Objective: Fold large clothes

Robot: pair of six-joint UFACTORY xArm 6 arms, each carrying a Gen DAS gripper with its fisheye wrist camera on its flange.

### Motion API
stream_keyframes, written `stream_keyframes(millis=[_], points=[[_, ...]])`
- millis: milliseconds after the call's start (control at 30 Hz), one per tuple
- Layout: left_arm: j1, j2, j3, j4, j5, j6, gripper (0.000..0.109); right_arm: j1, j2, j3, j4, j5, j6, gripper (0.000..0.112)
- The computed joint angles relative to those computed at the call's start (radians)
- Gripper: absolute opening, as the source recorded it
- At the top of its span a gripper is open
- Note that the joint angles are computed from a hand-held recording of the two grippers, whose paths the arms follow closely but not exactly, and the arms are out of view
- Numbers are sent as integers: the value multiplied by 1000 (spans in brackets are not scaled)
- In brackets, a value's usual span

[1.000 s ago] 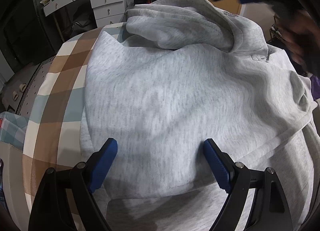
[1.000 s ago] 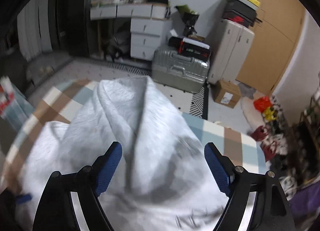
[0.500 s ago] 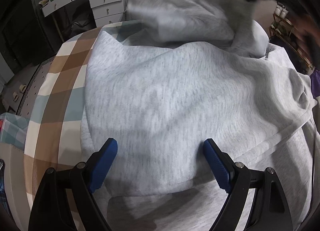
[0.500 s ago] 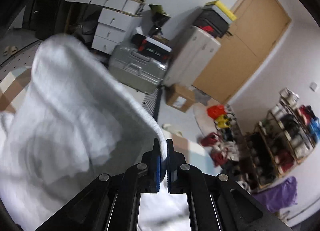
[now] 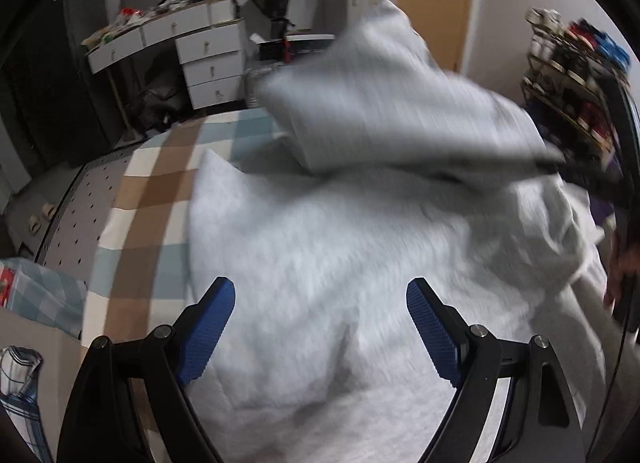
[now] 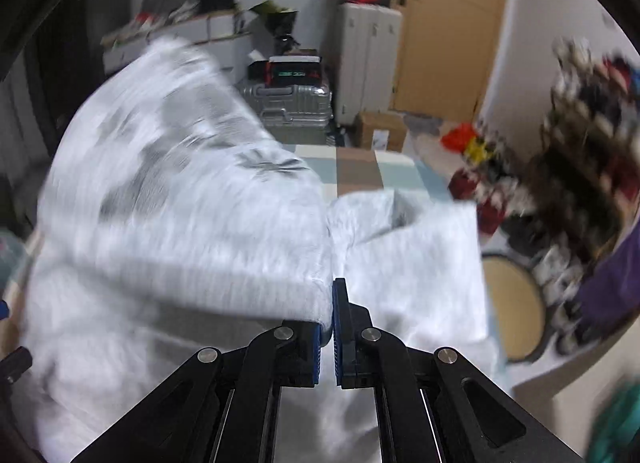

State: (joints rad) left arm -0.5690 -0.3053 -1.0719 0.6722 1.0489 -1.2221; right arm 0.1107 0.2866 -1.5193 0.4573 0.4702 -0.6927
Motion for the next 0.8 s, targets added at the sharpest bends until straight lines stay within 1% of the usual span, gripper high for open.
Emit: stream_keyframes(millis=[33,67,100,133,167,200,233,333,367,400,433,467,500,533,567,633,700,733,767,800], points=[[21,-2,-7,-20,-13,-1,85,-10,6,-10,64,31,-24,4],[40,-5,-10,-28,-27,-8,85,-17,13,-21,86,49,-22,4],[49,7,-32,-27,-15,-8,85,-26,23,-41,114,83,-13,4],[45,46,-85,-16,40,18,85,-39,33,-60,172,124,-22,4],[29,95,-148,2,115,62,85,-48,37,-67,197,137,-23,4],[18,143,-206,26,169,116,85,-58,47,-84,220,158,-23,4],[16,168,-240,50,183,154,85,-61,57,-99,226,173,-26,4],[42,196,-311,86,158,219,85,-68,57,-93,247,186,-66,5],[63,193,-322,79,112,233,85,-68,42,-66,258,182,-88,5],[89,186,-321,47,50,249,85,-69,38,-58,265,180,-104,6],[130,199,-343,-27,-27,285,85,-70,36,-51,269,181,-121,7],[163,227,-376,-116,-62,336,85,-67,24,-31,270,176,-130,8],[184,261,-418,-193,-55,384,85,-66,19,-19,266,172,-137,8],[211,334,-502,-278,-14,443,85,-65,15,-7,270,165,-149,8],[222,393,-578,-322,41,471,85,-64,16,-5,272,163,-155,8],[234,475,-663,-335,97,467,85,-64,15,0,270,171,-154,8],[223,543,-738,-305,173,463,84,-68,12,4,289,181,-163,8],[222,562,-745,-296,171,486,63,-70,10,4,293,188,-166,8],[224,562,-739,-319,166,509,25,-72,9,5,297,195,-171,9],[234,562,-740,-372,173,539,11,-75,6,4,306,207,-182,12]])
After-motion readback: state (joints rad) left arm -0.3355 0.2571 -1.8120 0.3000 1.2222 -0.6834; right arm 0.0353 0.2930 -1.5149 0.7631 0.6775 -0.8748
